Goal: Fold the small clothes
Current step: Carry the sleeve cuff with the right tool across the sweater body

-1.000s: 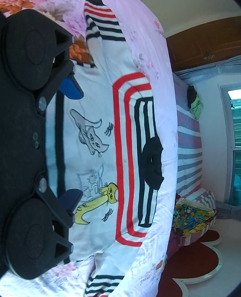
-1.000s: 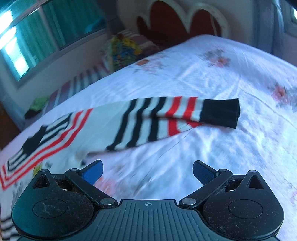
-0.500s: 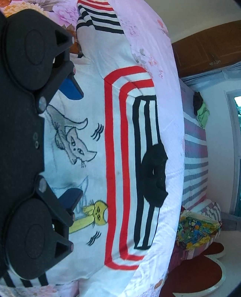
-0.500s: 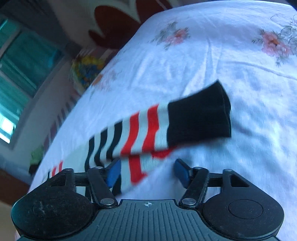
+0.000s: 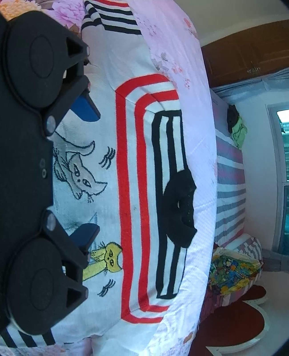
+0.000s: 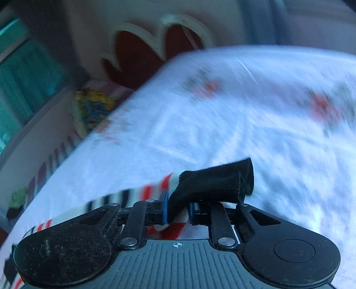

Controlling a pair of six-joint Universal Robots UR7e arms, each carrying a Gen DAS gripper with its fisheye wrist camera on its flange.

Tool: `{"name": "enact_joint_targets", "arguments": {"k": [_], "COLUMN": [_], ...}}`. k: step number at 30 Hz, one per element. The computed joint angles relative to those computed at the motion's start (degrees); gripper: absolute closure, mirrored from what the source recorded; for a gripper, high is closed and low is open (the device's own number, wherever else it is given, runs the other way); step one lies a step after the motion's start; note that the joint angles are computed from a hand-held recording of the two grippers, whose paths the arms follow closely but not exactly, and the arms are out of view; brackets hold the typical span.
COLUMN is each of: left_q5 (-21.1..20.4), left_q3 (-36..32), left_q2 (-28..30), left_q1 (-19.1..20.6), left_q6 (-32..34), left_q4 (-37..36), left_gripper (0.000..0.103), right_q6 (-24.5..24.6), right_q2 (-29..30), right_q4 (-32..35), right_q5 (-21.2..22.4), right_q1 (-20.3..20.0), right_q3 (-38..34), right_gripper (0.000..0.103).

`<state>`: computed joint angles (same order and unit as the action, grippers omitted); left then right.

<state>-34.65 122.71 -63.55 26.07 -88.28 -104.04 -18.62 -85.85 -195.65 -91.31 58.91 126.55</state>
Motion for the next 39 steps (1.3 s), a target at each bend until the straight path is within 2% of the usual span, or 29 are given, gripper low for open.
{"name": "enact_joint_targets", "arguments": {"k": [2, 5, 8, 11, 14, 16, 18, 19, 20, 22, 24, 26, 28, 30, 32, 34, 36, 38, 39], "left_q5": [0.15, -0.17, -0.29, 0.23, 0.03, -0.53, -1.02, -1.46, -2.18, -4.33, -6.89, -9.81, -13.85, -17.24, -20.48, -20.2, -21.68, -21.63, -21.0], "left_q3": [0.87, 3.53, 4.6, 5.74, 7.1, 8.33, 9.31, 9.84, 10.31, 11.59, 12.51, 13.28, 13.17, 12.81, 12.58, 13.47, 13.55, 13.23, 13.14], "left_q2": [-0.97, -3.45, -5.89, -9.08, -12.2, -13.72, -14.45, -14.61, -14.69, -14.43, -13.36, -11.1, -7.88, -5.12, -2.55, -0.34, 0.91, 2.14, 2.9], "left_q1": [-0.14, -0.1, -0.28, -0.93, -1.02, -0.61, -0.02, 0.35, 0.78, 1.99, 3.62, 5.56, 8.38, 10.7, 13.08, 13.64, 14.27, 14.55, 14.43], "left_q6": [1.88, 7.61, 6.57, 3.55, 2.33, 3.97, 5.84, 7.19, 8.41, 12.77, 17.51, 21.91, 26.07, 27.82, 28.54, 28.86, 29.58, 29.58, 30.08], "left_q4": [-2.23, -9.71, -9.88, -7.13, -6.42, -9.13, -12.14, -14.4, -16.76, -24.64, -32.77, -42.1, -50.87, -56.15, -61.0, -67.72, -71.57, -72.9, -73.7], "left_gripper": [0.015, 0.032, 0.039, 0.039, 0.039, 0.036, 0.024, 0.02, 0.013, 0.011, 0.011, 0.014, 0.023, 0.036, 0.043, 0.045, 0.066, 0.071, 0.08], "right_q6": [-4.35, -9.28, -13.99, -17.28, -19.6, -20.98, -21.08, -20.78, -20.81, -21.43, -22.25, -23.55, -25.41, -26.29, -25.44, -23.74, -22.16, -20.94, -20.67], "right_q2": [-0.8, -1.61, -0.59, 2.92, 8.82, 13.57, 17.41, 18.51, 18.6, 16.08, 11.43, 8.46, 5.92, 3.57, 1.17, -0.19, -1.96, -3.06, -4.19], "right_q4": [-1.61, -0.84, 0.1, 2.06, 3.34, 5.03, 7.32, 7.68, 6.84, 4.93, 4.18, 2.61, 0.53, 0.85, 1.89, 2.74, 3.58, 4.07, 5.22], "right_q5": [1.81, 4.94, 7.46, 7.98, 6.17, 2.53, -1.6, -3.44, -3.74, -0.47, 2.49, 2.03, 0.08, -1.72, -2.96, -3.98, -3.58, -3.72, -3.63], "right_q1": [2.32, 7.21, 13.8, 20.02, 24.55, 27.33, 29.54, 30.47, 30.73, 29.46, 28.16, 27.15, 25.86, 23.85, 21.22, 19.37, 17.37, 16.28, 15.8], "right_q3": [1.66, 3.67, 6.08, 7.93, 9.36, 9.58, 9.44, 9.62, 10.53, 13.42, 16.25, 17.35, 18.61, 19.04, 19.37, 19.23, 19.25, 19.03, 18.83], "right_gripper": [0.088, 0.09, 0.09, 0.09, 0.09, 0.09, 0.089, 0.074, 0.048, 0.022, 0.022, 0.022, 0.022, 0.022, 0.022, 0.022, 0.022, 0.022, 0.022]}}
